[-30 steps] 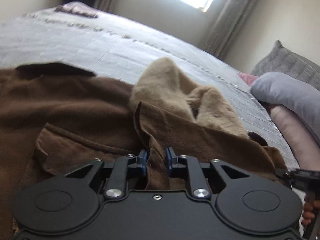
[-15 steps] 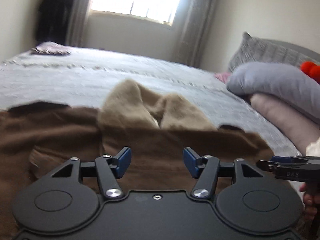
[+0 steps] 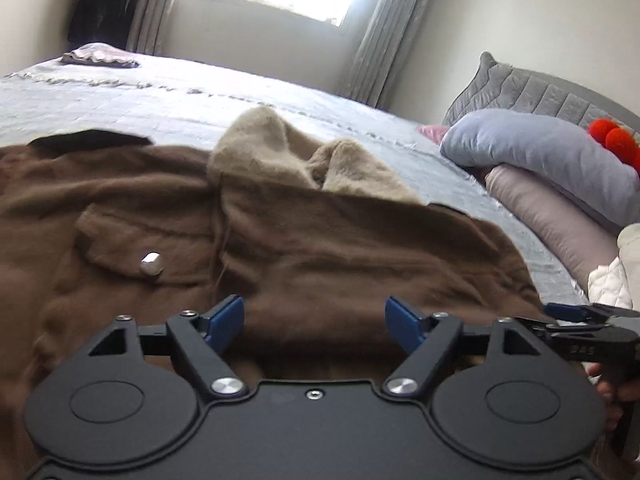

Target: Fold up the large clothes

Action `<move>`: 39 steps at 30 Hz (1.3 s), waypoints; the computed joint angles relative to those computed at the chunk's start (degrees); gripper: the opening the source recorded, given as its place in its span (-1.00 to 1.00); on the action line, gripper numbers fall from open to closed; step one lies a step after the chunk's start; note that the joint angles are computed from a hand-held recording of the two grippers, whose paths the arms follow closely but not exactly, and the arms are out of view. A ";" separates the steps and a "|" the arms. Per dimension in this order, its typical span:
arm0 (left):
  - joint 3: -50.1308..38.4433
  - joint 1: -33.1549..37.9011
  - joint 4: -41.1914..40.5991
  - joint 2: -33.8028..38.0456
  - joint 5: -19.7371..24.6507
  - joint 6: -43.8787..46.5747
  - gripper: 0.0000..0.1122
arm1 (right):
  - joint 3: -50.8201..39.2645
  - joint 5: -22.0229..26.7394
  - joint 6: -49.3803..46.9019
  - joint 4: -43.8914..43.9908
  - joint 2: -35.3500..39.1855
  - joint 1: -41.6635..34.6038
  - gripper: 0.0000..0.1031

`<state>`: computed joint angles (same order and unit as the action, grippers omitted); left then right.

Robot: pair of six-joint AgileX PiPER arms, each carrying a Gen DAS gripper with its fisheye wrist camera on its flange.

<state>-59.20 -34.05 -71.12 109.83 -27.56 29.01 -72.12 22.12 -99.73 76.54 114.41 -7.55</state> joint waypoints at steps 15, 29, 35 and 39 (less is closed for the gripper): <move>18.10 -13.51 6.37 -7.01 -10.88 -13.61 0.51 | 0.43 21.87 18.91 -16.14 -0.49 -17.95 -0.61; 26.76 -26.44 -3.02 -15.42 -16.23 -9.80 0.51 | 30.05 18.43 -14.83 3.15 -26.66 -17.65 0.18; 28.54 -34.73 -6.22 -11.16 -19.62 -11.48 0.51 | 33.06 15.69 -9.51 -6.61 -24.94 -14.41 0.44; 33.08 -38.88 -11.98 -19.37 -18.77 -10.08 0.51 | 31.88 8.40 6.66 -16.93 -26.94 -8.33 0.53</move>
<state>-26.12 -72.92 -83.11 90.46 -46.34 18.93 -40.24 30.52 -93.07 59.62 87.47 -15.88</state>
